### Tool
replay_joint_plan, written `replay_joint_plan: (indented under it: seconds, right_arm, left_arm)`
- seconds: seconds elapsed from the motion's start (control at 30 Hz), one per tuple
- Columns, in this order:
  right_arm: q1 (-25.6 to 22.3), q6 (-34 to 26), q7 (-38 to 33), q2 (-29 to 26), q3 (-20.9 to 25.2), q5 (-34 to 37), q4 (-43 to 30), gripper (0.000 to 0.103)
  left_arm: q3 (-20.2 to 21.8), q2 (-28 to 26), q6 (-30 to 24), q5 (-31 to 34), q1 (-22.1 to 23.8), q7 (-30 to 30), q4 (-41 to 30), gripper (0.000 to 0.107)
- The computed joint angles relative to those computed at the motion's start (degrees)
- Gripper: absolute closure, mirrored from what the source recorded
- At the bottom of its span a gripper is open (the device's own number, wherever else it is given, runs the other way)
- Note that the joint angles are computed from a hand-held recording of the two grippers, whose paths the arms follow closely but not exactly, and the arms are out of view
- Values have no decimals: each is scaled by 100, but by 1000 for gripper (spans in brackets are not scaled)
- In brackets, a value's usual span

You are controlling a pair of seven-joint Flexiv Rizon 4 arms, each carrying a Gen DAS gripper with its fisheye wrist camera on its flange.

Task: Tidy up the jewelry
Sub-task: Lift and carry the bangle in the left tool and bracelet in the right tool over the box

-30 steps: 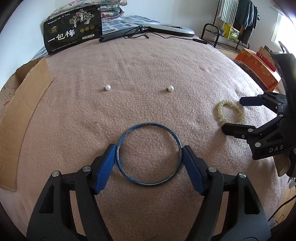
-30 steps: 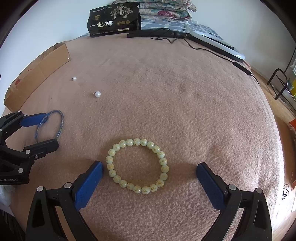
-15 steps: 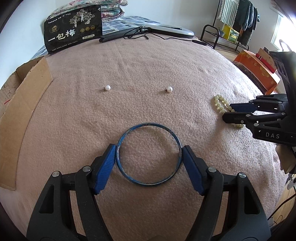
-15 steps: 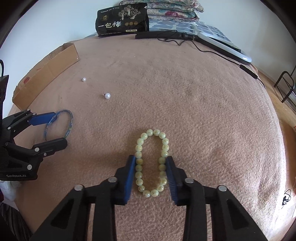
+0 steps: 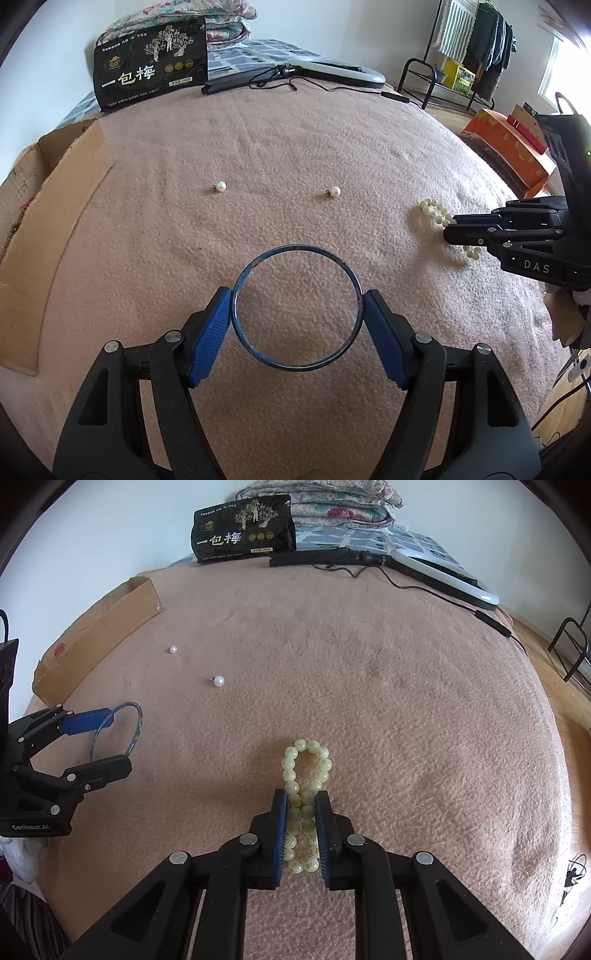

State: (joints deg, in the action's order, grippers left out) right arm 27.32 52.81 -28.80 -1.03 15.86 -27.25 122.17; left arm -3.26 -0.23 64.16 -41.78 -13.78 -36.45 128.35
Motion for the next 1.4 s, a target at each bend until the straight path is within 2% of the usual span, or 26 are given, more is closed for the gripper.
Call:
replay_joint_plan:
  seconds: [0.37,0.67,1.03,1.4]
  right_arm:
    - [26,-89,170,159,38,-352,-174,90]
    - [159,-190,147,18,55,-690,-662,90]
    - [520,-280,-133,-587,-64,-984,-1591,90]
    - [941,-279,-582,-1405,-334,-1004,-2670,90]
  left_arm:
    - [101,256,2,-286,-25,171,14,33]
    - [292,498,-58,-413,65,269,-64,33]
    - [562,653,-134,-470,393,427,-222,33]
    - [716,441,-171,-594,887,569,-575,33]
